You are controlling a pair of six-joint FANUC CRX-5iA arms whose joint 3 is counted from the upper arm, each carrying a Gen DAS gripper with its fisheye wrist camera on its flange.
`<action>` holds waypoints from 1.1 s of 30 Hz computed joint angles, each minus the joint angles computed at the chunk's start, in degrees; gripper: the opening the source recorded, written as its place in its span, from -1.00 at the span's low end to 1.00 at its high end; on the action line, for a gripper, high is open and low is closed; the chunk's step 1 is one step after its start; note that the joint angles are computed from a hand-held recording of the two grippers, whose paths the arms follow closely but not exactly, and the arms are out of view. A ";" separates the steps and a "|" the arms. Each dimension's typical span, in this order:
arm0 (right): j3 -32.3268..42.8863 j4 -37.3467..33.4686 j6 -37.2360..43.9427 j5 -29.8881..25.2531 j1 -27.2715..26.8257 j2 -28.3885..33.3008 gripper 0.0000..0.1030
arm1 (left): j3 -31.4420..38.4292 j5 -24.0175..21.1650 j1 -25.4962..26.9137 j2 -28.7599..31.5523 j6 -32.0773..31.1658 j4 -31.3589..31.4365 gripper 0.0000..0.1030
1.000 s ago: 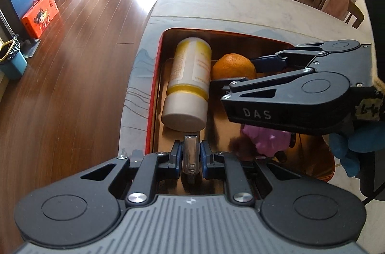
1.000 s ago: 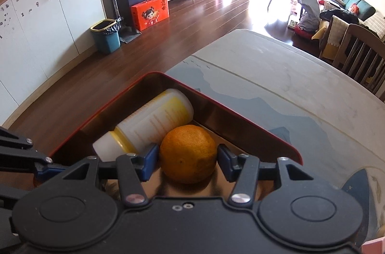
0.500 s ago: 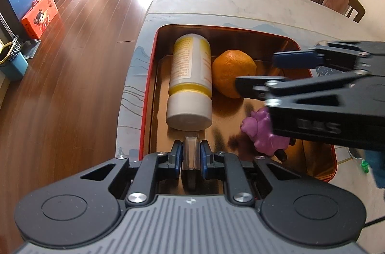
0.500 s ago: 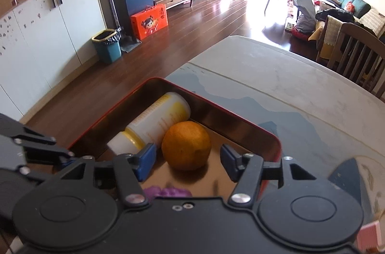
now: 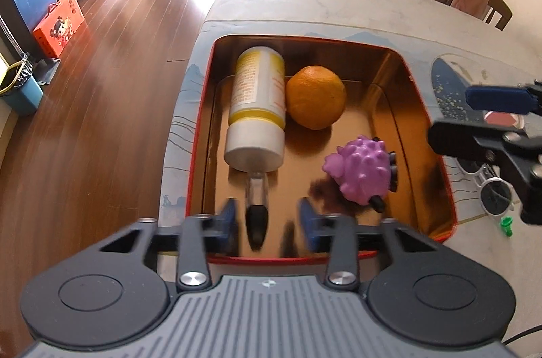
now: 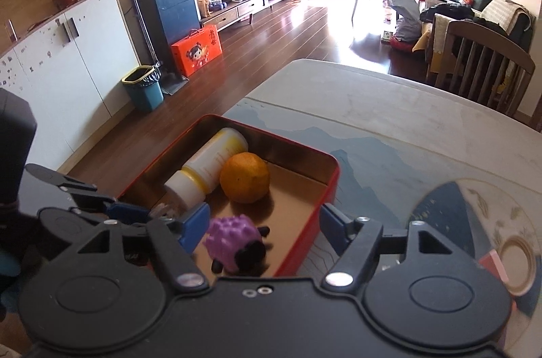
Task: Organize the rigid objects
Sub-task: 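Withdraw both tools from the tin back over the table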
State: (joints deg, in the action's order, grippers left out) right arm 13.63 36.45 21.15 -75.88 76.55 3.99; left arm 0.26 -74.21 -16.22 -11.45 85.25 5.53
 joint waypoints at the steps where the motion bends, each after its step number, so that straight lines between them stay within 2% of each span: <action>1: -0.52 0.31 -0.45 -0.12 0.43 -0.52 0.39 | -0.31 0.48 -0.15 -0.62 0.23 -0.05 0.23; 7: -4.25 2.93 -4.01 -1.16 3.71 -4.41 0.50 | -0.03 1.04 -2.22 -2.33 3.13 -0.99 0.23; 9: -6.25 4.25 -5.53 -1.72 5.08 -6.30 0.63 | 0.59 1.12 -3.23 -2.47 4.35 -1.62 0.24; 12: -9.01 5.98 -7.80 -2.86 7.06 -9.14 0.70 | 1.40 1.34 -5.27 -2.92 6.24 -2.63 0.30; 20: -15.14 9.79 -12.46 -8.73 12.27 -15.52 0.78 | 4.70 4.17 -14.95 -3.40 15.44 -10.76 0.39; 25: -18.79 11.25 -15.52 -12.79 15.49 -19.33 0.94 | 7.23 4.31 -19.87 -1.67 19.42 -12.88 0.57; 33: -24.51 11.28 -19.43 -18.79 19.89 -25.30 0.99 | 9.16 4.68 -26.24 1.07 26.85 -16.01 0.59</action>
State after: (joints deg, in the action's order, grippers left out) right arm -10.88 47.73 1.72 -94.67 96.44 -21.30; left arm 9.41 -69.53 -42.45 -10.37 112.10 -10.48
